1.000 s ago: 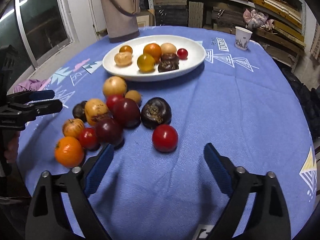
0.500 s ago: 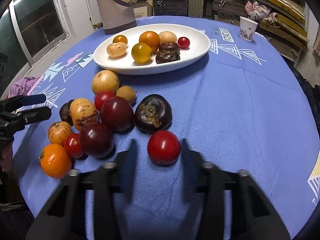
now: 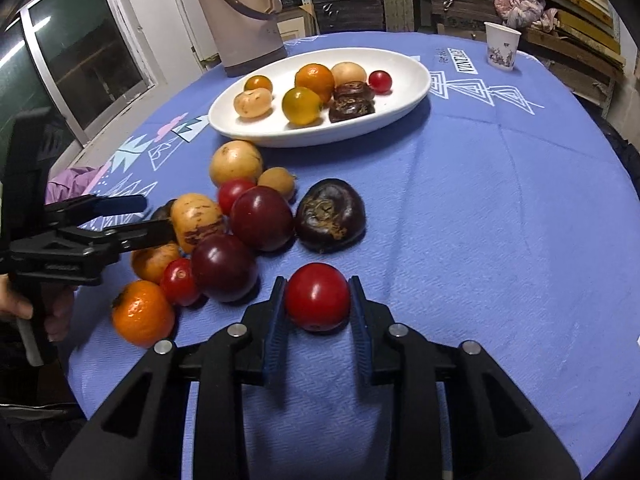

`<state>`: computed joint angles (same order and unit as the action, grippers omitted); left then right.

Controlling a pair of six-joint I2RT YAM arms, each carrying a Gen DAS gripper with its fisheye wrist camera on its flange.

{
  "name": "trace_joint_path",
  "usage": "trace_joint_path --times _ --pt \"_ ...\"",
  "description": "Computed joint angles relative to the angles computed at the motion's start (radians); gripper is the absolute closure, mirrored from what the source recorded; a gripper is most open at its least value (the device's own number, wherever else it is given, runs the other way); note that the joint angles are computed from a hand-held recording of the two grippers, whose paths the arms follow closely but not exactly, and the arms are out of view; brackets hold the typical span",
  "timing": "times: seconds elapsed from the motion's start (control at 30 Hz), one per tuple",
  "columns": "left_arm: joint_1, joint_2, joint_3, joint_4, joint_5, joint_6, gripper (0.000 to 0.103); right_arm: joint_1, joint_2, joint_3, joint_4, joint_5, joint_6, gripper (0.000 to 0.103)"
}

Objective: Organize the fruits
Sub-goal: 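Grasp a dark brown fruit with the left tool while the right tool grasps a red tomato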

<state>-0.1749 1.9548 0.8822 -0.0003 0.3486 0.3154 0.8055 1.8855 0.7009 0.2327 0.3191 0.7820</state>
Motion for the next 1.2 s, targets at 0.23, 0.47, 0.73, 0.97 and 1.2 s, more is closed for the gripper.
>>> trace_joint_path --times 0.23,0.47,0.73,0.97,1.2 --pt "-0.003 0.028 0.029 -0.001 -0.054 0.031 0.035 0.006 -0.006 -0.007 0.014 -0.01 0.005 0.072" --pt "0.021 0.021 0.012 0.032 -0.066 0.067 0.062 0.01 -0.01 -0.013 0.02 0.0 0.012 0.071" --pt "0.001 0.038 0.007 0.083 -0.083 0.092 0.042 0.026 0.021 0.032 -0.043 0.036 0.005 0.071" --pt "0.01 0.051 0.026 0.084 -0.057 0.091 0.062 0.035 0.027 0.037 -0.048 0.056 0.001 0.073" --pt "0.039 0.028 0.009 0.059 -0.007 0.106 0.062 0.041 -0.03 0.002 -0.028 0.061 0.005 0.073"
